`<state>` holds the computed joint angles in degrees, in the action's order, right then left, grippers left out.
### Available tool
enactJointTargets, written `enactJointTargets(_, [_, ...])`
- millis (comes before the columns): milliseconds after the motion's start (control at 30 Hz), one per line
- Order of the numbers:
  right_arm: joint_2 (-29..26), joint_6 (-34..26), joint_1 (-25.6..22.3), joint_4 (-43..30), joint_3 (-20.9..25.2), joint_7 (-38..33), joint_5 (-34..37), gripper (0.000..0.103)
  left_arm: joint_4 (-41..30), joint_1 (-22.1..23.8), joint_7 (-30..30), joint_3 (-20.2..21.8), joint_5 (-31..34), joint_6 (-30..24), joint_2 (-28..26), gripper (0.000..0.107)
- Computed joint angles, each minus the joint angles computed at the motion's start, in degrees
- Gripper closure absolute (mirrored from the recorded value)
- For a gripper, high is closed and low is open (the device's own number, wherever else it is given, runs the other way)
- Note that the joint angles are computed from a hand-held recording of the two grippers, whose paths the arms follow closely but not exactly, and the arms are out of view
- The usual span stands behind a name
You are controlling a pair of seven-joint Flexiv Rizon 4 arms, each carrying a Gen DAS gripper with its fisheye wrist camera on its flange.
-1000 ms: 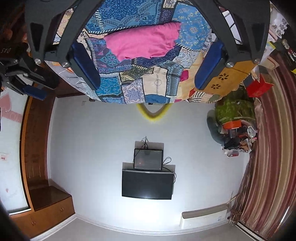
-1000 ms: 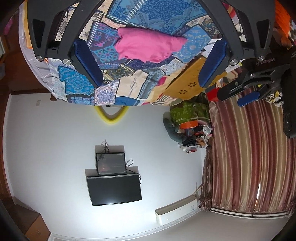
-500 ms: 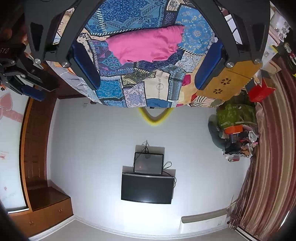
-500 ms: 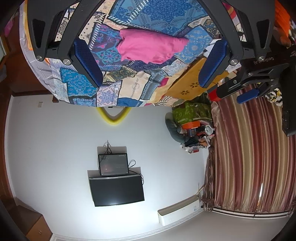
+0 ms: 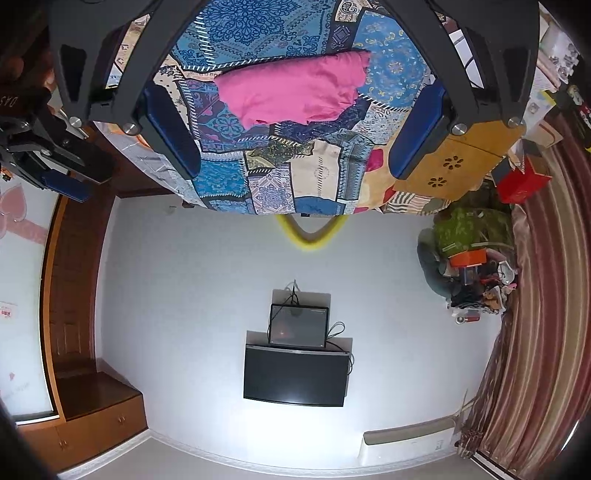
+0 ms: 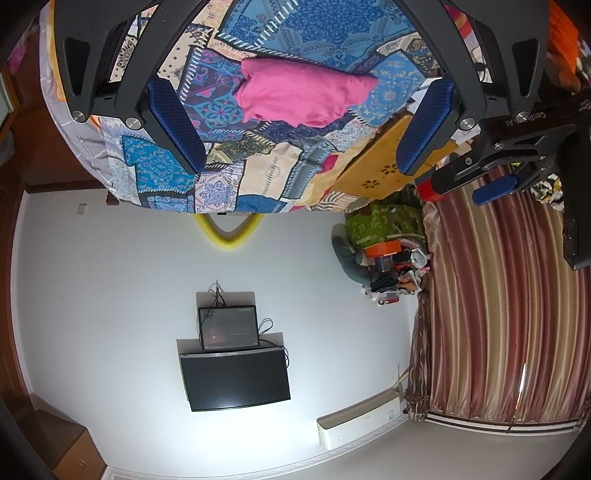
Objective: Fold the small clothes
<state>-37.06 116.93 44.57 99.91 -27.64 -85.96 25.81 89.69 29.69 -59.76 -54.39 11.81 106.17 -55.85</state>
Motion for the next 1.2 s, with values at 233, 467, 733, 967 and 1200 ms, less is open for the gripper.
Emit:
enactJointTargets(233, [0.07,0.07,-0.14,0.03,0.17,-0.08,0.07,0.001,-0.14,-0.08,0.59,-0.19,0.02,-0.33,-0.19,0.004])
enactJointTargets(467, [0.19,0.37,-0.30,0.09,0.34,-0.27,0.43,0.001,-0.16,-0.03,1.10,-0.65,-0.04,-0.41,-0.53,0.004])
enactJointTargets(733, [0.32,0.78,-0.37,0.26,0.64,-0.69,1.41,0.000,0.07,0.42,3.56,-2.12,-0.37,-1.78,-1.22,0.004])
enactJointTargets(967, [0.50,0.78,-0.37,0.35,0.63,-0.86,2.16,0.001,0.55,0.86,5.45,-3.31,-1.58,-3.19,-1.48,0.004])
enactJointTargets(1200, [0.32,0.73,0.34,0.31,-0.20,-0.75,2.88,0.000,0.89,0.82,6.98,-3.88,-2.84,-3.36,-1.63,0.004])
